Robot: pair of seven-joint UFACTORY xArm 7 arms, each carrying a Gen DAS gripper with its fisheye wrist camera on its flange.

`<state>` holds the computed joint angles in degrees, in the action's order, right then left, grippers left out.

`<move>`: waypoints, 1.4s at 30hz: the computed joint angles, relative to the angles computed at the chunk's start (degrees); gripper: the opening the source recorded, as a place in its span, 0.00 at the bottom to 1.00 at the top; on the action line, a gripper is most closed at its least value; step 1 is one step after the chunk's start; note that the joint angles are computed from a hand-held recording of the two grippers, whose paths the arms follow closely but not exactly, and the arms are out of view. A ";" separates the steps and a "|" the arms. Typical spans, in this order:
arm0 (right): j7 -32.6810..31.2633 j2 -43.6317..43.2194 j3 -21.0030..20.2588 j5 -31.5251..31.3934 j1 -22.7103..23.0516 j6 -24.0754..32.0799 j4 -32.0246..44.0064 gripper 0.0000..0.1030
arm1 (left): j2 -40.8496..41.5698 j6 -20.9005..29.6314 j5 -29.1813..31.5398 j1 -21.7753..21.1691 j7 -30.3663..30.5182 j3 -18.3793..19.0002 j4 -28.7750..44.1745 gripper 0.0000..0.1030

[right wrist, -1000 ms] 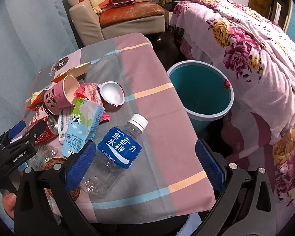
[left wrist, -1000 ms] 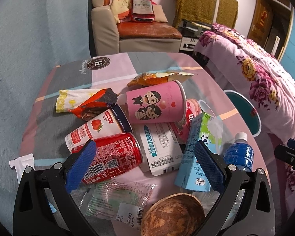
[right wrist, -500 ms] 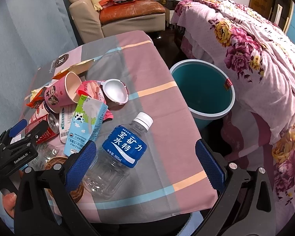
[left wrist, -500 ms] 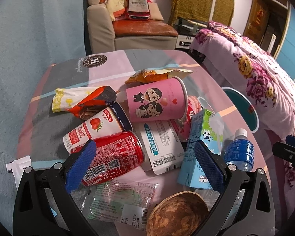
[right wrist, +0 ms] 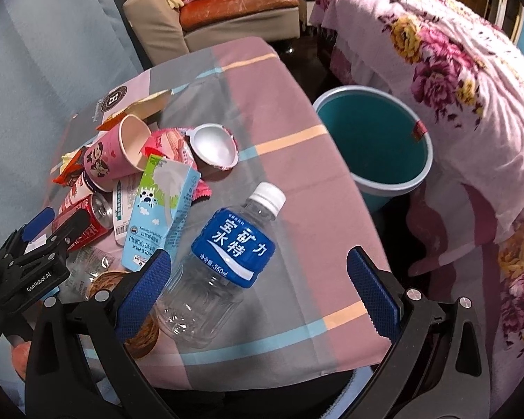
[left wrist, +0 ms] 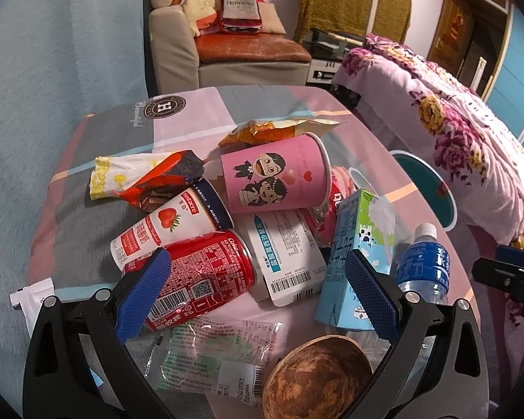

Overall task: Collect trash
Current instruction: 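Move both tools toward the trash pile on the table, then grasp the blue-label water bottle with right tool while left tool grasps the milk carton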

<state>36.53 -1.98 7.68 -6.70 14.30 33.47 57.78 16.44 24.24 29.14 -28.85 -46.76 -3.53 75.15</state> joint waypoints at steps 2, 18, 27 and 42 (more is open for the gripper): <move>-1.45 0.64 -0.15 2.30 0.07 0.10 0.22 0.94 | 0.12 0.01 -0.61 0.31 0.71 -0.20 0.14 0.97; -8.71 6.52 -0.32 13.33 0.20 0.98 3.51 0.94 | 0.63 -0.62 -6.32 2.50 6.11 -0.61 -0.18 0.97; -18.33 11.36 1.06 25.47 -1.69 0.47 5.40 0.71 | 1.38 -0.19 -12.50 4.11 12.74 -2.42 0.60 0.97; -24.06 8.03 -1.27 29.15 -4.79 -3.97 1.16 0.69 | 13.57 13.14 -17.89 -1.53 29.08 -4.64 19.53 0.90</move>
